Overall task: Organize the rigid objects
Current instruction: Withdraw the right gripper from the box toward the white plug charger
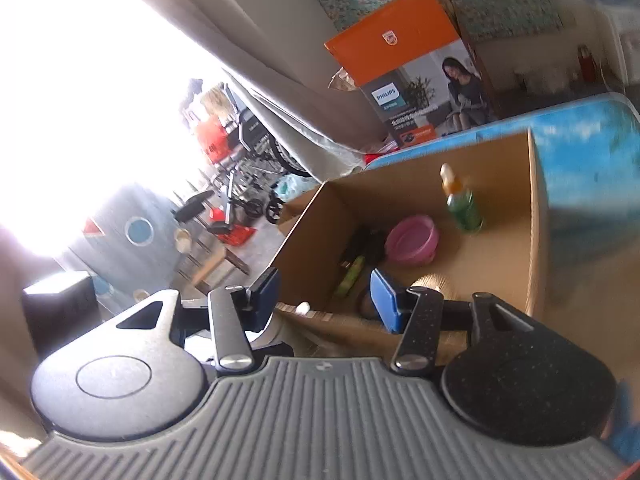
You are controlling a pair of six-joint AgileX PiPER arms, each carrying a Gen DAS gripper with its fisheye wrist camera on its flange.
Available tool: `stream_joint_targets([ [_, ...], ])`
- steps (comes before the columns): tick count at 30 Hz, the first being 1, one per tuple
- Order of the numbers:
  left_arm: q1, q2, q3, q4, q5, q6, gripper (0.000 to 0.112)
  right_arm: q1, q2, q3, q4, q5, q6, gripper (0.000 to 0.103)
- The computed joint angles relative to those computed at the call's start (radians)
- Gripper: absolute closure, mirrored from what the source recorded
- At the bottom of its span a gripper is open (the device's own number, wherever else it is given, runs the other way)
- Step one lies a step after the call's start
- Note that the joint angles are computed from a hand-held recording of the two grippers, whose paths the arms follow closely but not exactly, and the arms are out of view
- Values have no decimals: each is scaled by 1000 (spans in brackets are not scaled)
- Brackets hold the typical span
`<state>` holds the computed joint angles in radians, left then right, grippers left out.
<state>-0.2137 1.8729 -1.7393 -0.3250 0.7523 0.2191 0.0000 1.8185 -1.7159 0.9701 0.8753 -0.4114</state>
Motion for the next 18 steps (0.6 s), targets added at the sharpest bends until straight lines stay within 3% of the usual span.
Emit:
stream_joint_targets([
  [3, -2, -41, 145, -3, -68, 22, 21, 17, -47, 142, 87, -43, -44, 53],
  [7, -29, -45, 256, 114, -175, -27, 25, 74, -16, 188, 85, -73, -7, 53],
  [12, -58, -10, 292, 310, -277, -146, 32, 157, 90, 91, -34, -69, 111, 53],
  [18, -61, 26, 285, 339, -305, -121, 46, 213, 245, -88, -148, -27, 241, 56],
])
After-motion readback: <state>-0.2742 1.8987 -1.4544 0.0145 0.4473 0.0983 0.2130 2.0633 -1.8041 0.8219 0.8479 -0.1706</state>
